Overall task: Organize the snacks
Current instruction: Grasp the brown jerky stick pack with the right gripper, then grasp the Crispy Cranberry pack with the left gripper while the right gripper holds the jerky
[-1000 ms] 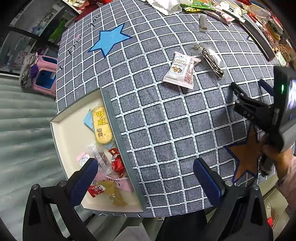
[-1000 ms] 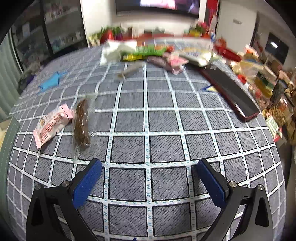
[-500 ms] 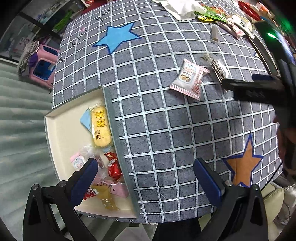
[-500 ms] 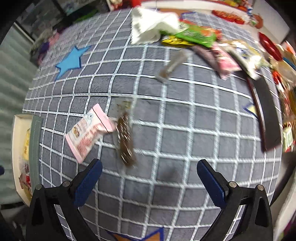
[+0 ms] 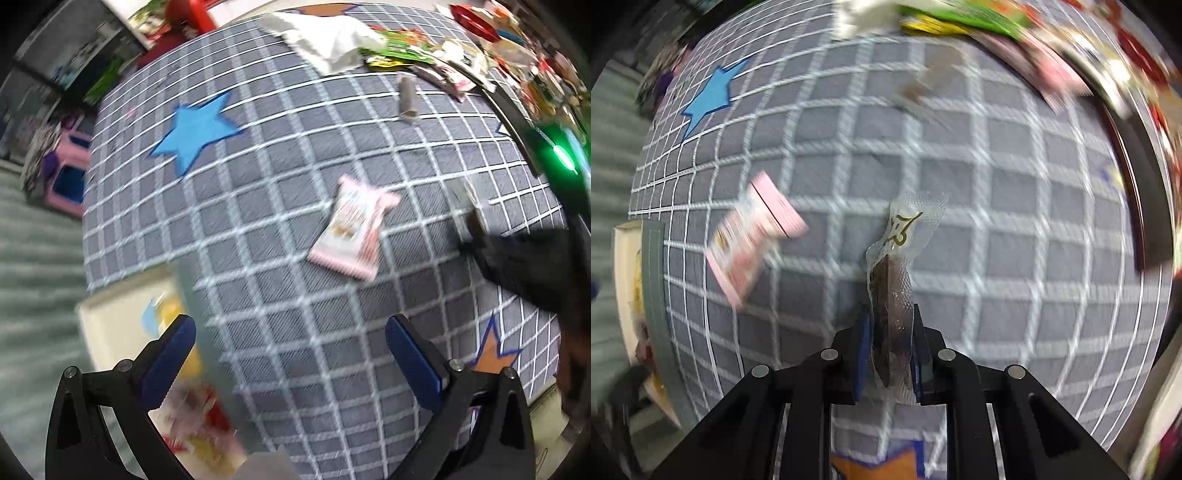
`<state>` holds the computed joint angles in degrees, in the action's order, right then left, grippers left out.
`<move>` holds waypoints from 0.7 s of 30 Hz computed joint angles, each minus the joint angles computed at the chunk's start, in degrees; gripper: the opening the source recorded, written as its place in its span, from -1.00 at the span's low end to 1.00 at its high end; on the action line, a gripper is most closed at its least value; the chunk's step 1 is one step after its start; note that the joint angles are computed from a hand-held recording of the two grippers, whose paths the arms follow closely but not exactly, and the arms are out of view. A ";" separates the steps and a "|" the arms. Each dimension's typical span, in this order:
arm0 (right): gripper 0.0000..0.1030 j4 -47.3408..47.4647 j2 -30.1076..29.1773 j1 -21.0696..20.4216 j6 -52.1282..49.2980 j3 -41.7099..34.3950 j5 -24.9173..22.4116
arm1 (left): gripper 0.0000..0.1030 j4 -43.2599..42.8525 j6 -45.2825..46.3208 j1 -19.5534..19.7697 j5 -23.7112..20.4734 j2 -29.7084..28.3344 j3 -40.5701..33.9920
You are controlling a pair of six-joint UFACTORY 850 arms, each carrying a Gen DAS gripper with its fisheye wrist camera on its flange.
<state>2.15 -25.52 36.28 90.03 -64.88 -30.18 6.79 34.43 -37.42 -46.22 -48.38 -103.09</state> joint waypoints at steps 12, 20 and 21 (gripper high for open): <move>0.63 3.77 7.31 7.94 18.87 10.84 9.61 | 1.00 1.24 -1.82 -3.70 -0.33 -10.42 -8.70; 0.66 3.25 10.84 7.67 22.50 13.97 3.74 | 1.00 -1.95 -1.23 -4.02 -1.42 -12.68 -10.86; 0.66 5.27 10.89 6.88 19.54 14.53 4.19 | 1.00 -2.72 -0.87 -3.97 -1.70 -13.15 -11.45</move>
<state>7.42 -14.63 43.16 109.56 -50.35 -25.99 4.07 33.57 -41.40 -47.92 -61.53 -114.54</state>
